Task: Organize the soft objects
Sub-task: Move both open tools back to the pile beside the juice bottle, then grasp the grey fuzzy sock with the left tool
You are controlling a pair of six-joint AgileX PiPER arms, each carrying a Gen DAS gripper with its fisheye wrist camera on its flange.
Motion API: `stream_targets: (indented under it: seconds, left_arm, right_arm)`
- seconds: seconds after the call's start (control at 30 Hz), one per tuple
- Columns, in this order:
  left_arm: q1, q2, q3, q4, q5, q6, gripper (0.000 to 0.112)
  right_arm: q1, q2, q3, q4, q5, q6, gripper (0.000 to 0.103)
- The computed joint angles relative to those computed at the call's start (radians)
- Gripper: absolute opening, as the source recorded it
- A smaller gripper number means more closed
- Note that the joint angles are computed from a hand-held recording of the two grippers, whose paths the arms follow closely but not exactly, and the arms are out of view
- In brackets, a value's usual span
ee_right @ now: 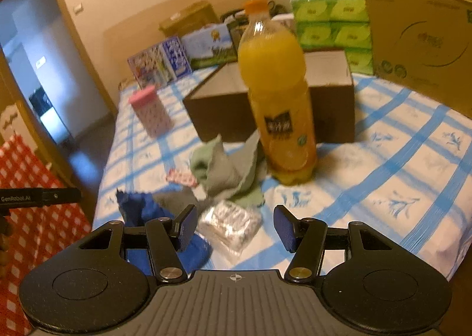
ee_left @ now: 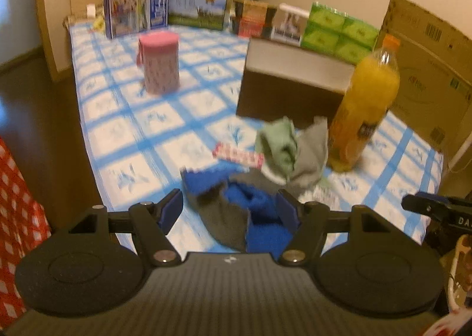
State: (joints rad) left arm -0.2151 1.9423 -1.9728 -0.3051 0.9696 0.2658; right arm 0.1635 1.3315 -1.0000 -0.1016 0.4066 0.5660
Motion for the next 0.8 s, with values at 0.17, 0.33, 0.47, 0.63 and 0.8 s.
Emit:
stream_targets:
  seconds: [0.17, 0.33, 0.47, 0.63, 0.8]
  left_arm:
    - [-0.033, 0.019, 0.069, 0.026, -0.014, 0.004, 0.067]
    - [-0.075, 0.063, 0.107, 0.038, -0.028, 0.003, 0.059]
    - [-0.1, 0.103, 0.113, 0.078, -0.05, -0.015, 0.042]
    - [-0.069, 0.135, 0.069, 0.024, -0.028, 0.022, 0.001]
    - [-0.04, 0.074, 0.084, 0.077, -0.088, 0.04, 0.001]
  right_arm:
    - [-0.012, 0.033, 0.012, 0.078, 0.0, -0.064, 0.057]
    - [-0.036, 0.054, 0.016, 0.147, 0.008, -0.117, 0.057]
    - [-0.049, 0.066, 0.019, 0.179, 0.016, -0.134, 0.057]
    - [-0.056, 0.07, 0.023, 0.185, 0.022, -0.127, 0.057]
    - [-0.063, 0.068, 0.032, 0.207, 0.019, -0.139, 0.057]
